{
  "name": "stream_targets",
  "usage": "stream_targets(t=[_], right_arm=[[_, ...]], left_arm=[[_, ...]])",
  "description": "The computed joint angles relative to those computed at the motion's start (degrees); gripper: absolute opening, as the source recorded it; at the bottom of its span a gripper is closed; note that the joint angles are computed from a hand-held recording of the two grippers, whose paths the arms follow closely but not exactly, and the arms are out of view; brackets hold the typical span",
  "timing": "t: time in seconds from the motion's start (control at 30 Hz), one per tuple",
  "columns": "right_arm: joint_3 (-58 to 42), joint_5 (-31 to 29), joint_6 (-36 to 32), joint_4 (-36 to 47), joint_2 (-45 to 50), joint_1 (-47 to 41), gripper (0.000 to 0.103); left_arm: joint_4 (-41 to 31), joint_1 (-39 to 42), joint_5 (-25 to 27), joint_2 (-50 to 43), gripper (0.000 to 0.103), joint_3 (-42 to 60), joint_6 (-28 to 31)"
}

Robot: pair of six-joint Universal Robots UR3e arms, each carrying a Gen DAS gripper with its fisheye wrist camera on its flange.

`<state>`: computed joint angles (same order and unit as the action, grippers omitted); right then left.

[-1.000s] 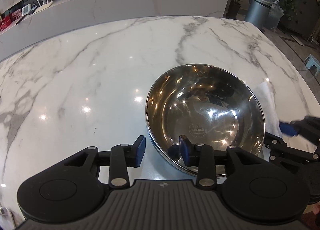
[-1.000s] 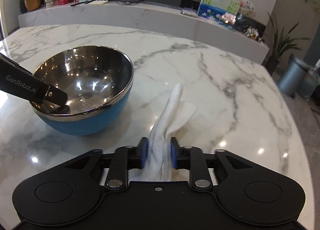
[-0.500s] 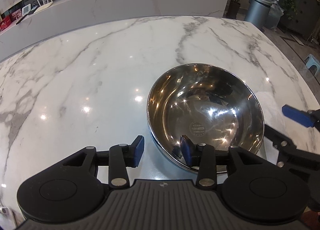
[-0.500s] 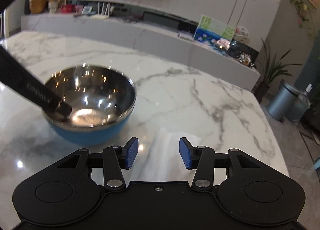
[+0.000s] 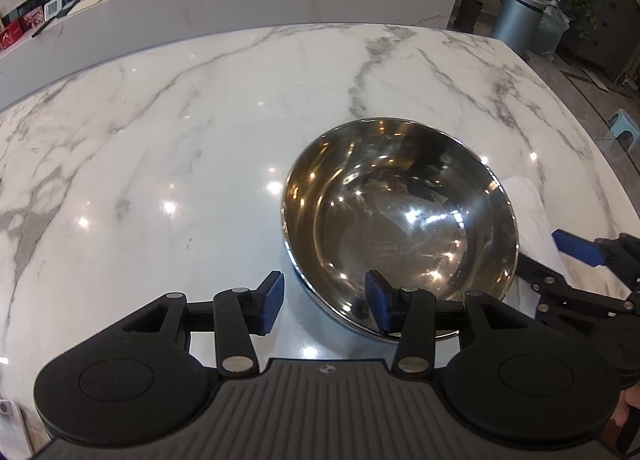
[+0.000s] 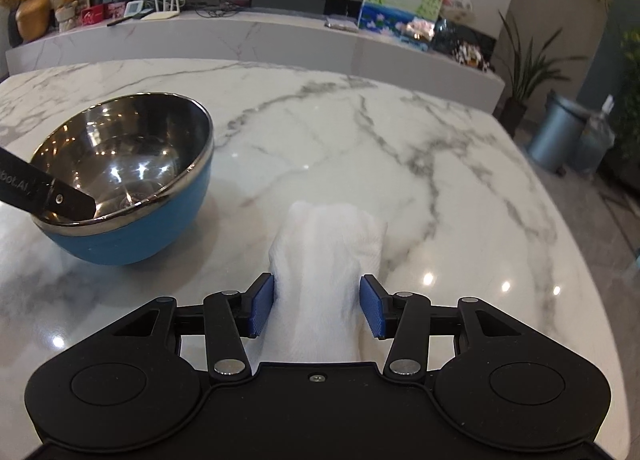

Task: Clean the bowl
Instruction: 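Open the right tool and regrasp the cloth from the table, then hold the bowl rim with the left tool while the right tool wipes the outer wall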

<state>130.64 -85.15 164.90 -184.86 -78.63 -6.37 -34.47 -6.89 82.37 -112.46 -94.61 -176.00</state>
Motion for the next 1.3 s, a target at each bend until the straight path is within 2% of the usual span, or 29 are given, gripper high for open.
stream_targets(t=[0.1, 0.2, 0.37, 0.57, 0.63, 0.73, 0.93, 1.2, 1.27, 1.3], right_arm=[[-0.06, 0.60, 0.99, 0.99, -0.09, -0.20, 0.044], [-0.03, 0.81, 1.30, 1.62, -0.51, -0.10, 0.038], [-0.10, 0.56, 0.66, 1.97, -0.80, 0.33, 0.024], [-0.36, 0.19, -0.49, 1.58, -0.67, 1.30, 0.016], [0.35, 1.61, -0.98, 0.17, -1.24, 0.92, 0.016], [1.93, 4.27, -1.71, -2.71, -2.78, 0.09, 0.016], [4.14, 9.49, -3.22, -6.17, -5.65, -1.37, 0.016], [3.49, 10.74, -5.47, -3.04, -5.25, -0.77, 0.016], [3.09, 10.50, -5.77, -2.18, -4.80, -0.48, 0.016], [2.82, 10.31, -5.94, -1.67, -4.53, -0.25, 0.016]], left_arm=[[0.01, 0.23, -0.40, 0.08, 0.043, -0.16, 0.01], [0.22, 0.16, -0.44, -0.12, 0.043, -0.10, 0.21], [0.21, -0.20, -0.23, -0.56, 0.043, 0.31, 0.41], [1.10, -0.13, -0.81, -0.66, 0.040, -0.06, 1.62], [2.29, -0.16, -0.47, -1.10, 0.025, -0.11, 1.75], [4.23, -0.31, -0.41, -2.04, 0.022, 0.05, 2.60], [5.26, -0.66, -0.08, -2.79, 0.022, 0.44, 2.19], [5.10, -0.21, -0.86, -2.90, 0.022, 0.48, 1.76], [2.71, 0.34, -1.84, -2.56, 0.026, 1.05, 0.16], [1.27, 0.60, -2.26, -2.42, 0.035, 1.44, -0.64]])
